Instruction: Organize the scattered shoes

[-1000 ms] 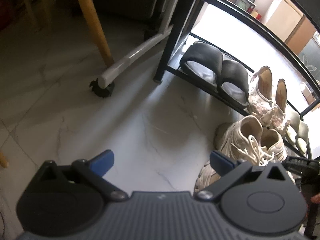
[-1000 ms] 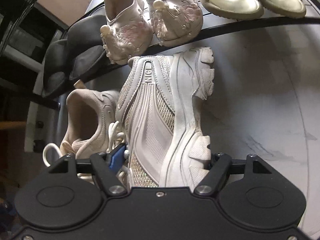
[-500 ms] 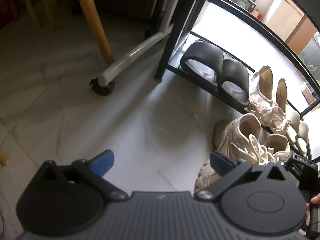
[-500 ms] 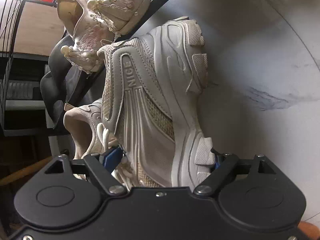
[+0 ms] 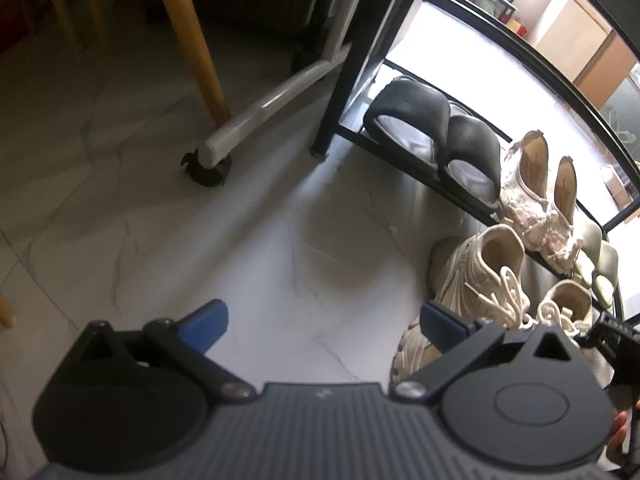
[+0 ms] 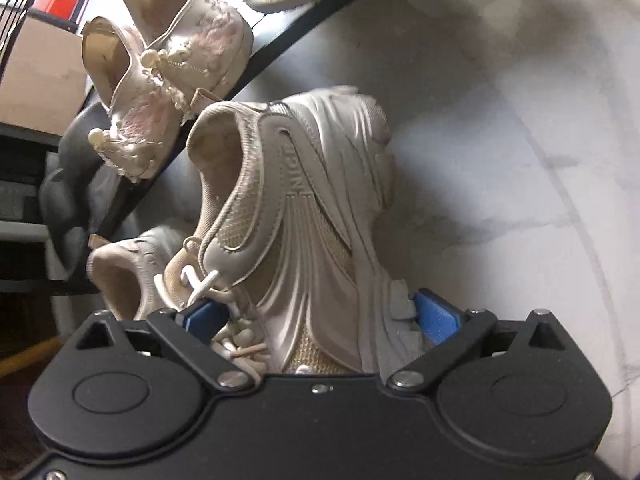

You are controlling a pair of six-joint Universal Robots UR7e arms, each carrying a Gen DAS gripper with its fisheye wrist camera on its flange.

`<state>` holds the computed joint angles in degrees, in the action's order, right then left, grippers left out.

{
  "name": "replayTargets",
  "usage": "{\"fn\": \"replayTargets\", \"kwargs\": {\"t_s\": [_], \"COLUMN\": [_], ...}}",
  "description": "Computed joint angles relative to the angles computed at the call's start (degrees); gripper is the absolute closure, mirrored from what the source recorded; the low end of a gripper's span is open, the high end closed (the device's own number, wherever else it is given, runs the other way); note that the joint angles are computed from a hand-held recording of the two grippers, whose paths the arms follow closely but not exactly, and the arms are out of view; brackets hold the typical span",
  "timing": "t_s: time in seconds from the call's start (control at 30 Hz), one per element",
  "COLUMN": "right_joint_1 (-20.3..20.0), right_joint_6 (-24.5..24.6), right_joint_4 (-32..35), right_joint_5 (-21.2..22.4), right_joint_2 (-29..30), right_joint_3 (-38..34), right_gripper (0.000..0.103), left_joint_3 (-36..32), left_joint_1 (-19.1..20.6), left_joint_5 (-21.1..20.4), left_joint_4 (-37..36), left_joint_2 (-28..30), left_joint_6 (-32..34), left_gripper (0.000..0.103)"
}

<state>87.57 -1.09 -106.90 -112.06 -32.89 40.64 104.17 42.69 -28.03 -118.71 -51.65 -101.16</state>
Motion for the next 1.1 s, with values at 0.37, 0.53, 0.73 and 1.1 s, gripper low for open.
{"fn": "replayTargets", "kwargs": {"t_s": [0.37,0.53,0.73,1.1], "right_joint_1": [1.18,0.82,1.90,3.44], "right_joint_6": [-6.03,-8.74,-18.29,-27.81], "right_joint_4": [-14.91,-17.42,-17.22,-19.83], "right_joint_5": [-4.07,-1.74,-2.15,-16.72], "right_joint_2": [-3.23,-5.60,-5.11,0.20], "right_joint_3": [6.57,9.56,11.95,12.28], "right_gripper": [0.004,0.004,0.001,0.006], "left_joint_3": [0.70,1.49,0.70,-0.11], "left_joint_1": [0.09,0.16,0.25,0.00], "left_joint_5": [-0.47,-0.90,-0.86,-0.53], "left_joint_4": [-2.81,-4.87,-3.98,-0.84], "left_joint_2": [-0.16,-0.46,-0.06,0.03], "left_joint_6": [1.65,1.76,2.68,0.80], "left_gripper": [0.001,0.001,0.001,0.001]}}
